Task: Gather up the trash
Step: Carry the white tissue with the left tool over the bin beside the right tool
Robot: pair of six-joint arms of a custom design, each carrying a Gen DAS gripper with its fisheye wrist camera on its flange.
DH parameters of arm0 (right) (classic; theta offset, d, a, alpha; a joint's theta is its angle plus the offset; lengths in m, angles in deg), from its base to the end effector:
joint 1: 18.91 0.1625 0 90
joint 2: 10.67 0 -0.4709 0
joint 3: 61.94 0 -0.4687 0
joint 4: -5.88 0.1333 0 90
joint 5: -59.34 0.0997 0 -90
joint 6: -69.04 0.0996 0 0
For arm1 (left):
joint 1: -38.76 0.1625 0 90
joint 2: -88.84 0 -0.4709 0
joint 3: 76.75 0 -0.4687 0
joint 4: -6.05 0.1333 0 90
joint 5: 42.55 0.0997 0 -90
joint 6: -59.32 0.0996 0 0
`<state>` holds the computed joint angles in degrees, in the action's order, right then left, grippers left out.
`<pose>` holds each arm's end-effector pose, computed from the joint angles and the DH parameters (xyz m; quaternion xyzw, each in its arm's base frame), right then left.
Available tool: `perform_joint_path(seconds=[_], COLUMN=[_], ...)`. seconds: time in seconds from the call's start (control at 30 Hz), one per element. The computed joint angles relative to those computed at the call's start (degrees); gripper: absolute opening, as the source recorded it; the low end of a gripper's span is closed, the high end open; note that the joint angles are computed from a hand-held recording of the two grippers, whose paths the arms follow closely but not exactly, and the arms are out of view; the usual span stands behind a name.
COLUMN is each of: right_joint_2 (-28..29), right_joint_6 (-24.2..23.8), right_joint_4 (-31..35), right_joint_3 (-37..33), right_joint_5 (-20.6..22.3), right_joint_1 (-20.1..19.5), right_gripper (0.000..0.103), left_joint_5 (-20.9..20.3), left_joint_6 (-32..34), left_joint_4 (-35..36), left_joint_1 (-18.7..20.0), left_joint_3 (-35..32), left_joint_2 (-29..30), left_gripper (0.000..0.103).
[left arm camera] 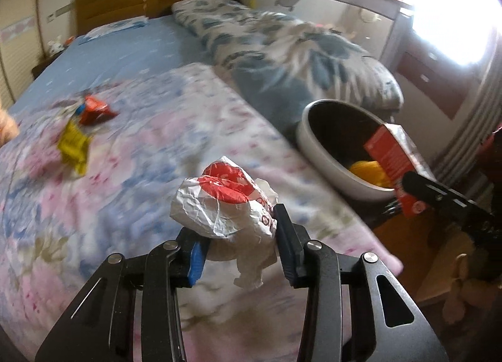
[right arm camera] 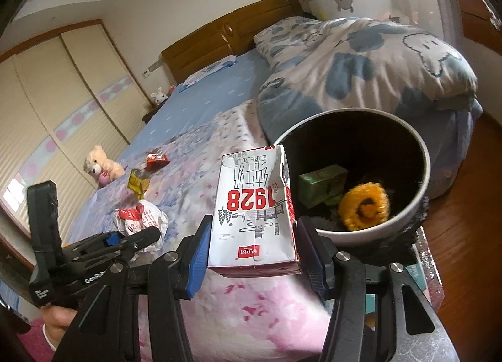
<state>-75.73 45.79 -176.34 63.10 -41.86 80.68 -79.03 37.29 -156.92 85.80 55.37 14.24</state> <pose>0.2072 -0.5426 0.1542 0.2443 -0.9248 0.2632 0.1259 -0.1768 -0.5030 0.1906 0.1012 0.8811 -0.3409 0.3118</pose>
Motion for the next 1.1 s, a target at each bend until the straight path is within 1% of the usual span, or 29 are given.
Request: perform_joint_path(seconds=[0.2, 0.47, 0.77, 0.9, 1.1], right_joint_2=[-1.67, -2.97, -2.38, -1.72, -0.83], right_joint_6=[0.42, 0.46, 1.18, 1.61, 2.32], right_joint_4=[0.30, 1.42, 3.28, 4.80, 7.34], right_joint_3=[-0.14, -1.17, -3.86, -5.53, -7.84], right_joint_5=[-0.29, -0.85, -0.23, -0.07, -0.14], right_joint_1=[-1.19, -2.82, -4.21, -4.73, -5.37], right_gripper=[0.054, 0.054, 0.054, 0.054, 0.054], left_joint_5=[-2.25, -4.67, -6.22, -7.43, -8.15], left_joint_6=[3.33, 5.44, 8.96, 9.58, 10.33], left_joint_4=[-1.58, -1.51, -1.47, -0.85, -0.18], left_joint_1=[-0.67, -0.75, -0.20, 0.71, 1.55], left_joint_3=[-3.24, -7.02, -11.48, -13.57, -15.95], left_joint_2=[4.09, 8.30, 12.39, 13.99, 15.81], left_gripper=[0.037, 0.037, 0.038, 0.038, 0.039])
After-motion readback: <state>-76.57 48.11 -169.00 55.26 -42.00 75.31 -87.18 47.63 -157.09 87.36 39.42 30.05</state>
